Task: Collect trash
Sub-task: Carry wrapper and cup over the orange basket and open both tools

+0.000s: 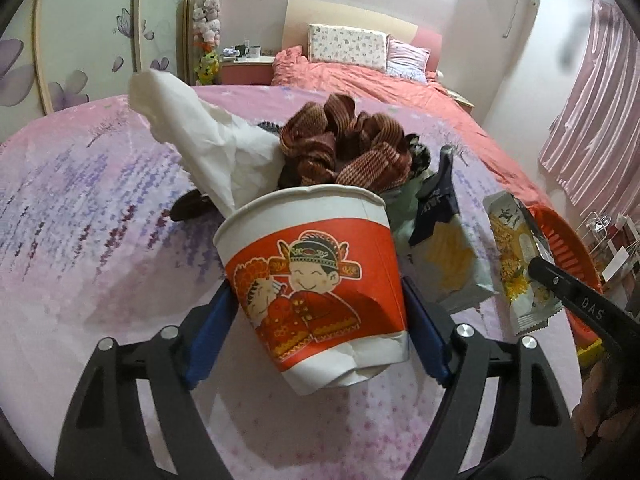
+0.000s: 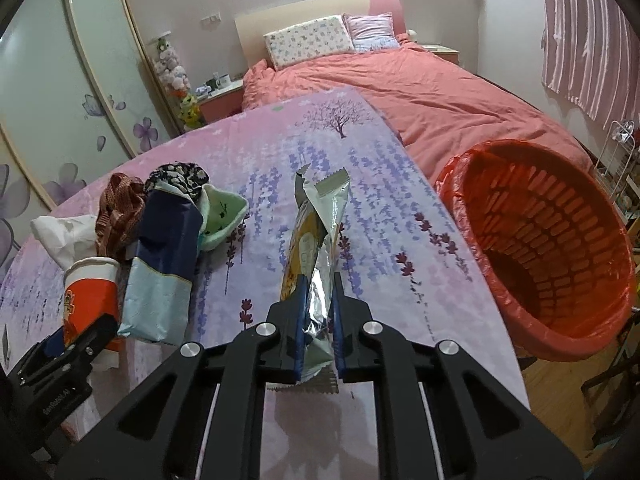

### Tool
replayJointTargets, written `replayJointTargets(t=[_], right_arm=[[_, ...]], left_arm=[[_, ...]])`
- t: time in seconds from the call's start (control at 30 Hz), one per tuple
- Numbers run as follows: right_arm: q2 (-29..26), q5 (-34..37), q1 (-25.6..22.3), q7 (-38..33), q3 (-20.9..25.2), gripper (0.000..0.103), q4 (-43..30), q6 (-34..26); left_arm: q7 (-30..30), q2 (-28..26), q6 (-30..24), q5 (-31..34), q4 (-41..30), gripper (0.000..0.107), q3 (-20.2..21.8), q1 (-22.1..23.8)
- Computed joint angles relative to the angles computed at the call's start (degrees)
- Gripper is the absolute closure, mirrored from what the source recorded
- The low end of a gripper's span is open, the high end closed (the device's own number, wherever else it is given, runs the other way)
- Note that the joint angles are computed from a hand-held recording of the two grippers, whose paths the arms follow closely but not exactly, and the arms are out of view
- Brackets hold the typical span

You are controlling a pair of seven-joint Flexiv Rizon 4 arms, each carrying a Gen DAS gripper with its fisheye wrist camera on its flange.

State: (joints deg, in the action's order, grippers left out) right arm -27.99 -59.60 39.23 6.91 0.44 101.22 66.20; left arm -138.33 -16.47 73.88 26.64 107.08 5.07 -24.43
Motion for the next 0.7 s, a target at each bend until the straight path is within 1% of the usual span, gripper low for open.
replayJointTargets(t=[0.1,0.2,0.3,0.4,0.53,0.7], right_arm=[[1.66,-2.59,0.11,2.36,-0.63,0.092,1.54,0.52],[3.92,-6.65,-0.64,5.74,-0.92,0.092,3.41,1.05],[5.97,-10.78,-1.94,9.11,-0.21,0.092,4.99,0.39],[8.40,-15.07,-3.74,12.67,0.82,0.092,6.81,-0.81],[11.55,-19.65,-6.46,16.41,2.65,0.092,9.18,-3.14],[14.44,-22.87,-9.95,18.45,5.03,0.092,11.60,-6.62]], left_arm=[[-0.61,1.51,-0.41,1.06,0.25,0.029,0.11,-0.61],[-1.20,2.76,-1.12,2.63,-0.34,0.029,-0.48,-1.00],[-1.39,3.53,-2.14,4.10,-1.81,0.029,-1.74,-1.37],[-0.58,3.68,-1.98,4.53,-3.17,0.029,-3.26,-1.55],[2.08,2.13,-1.64,3.16,-6.27,0.029,-5.04,-2.26],[6.53,-1.70,-0.70,0.68,-11.48,0.029,-6.02,-4.41]])
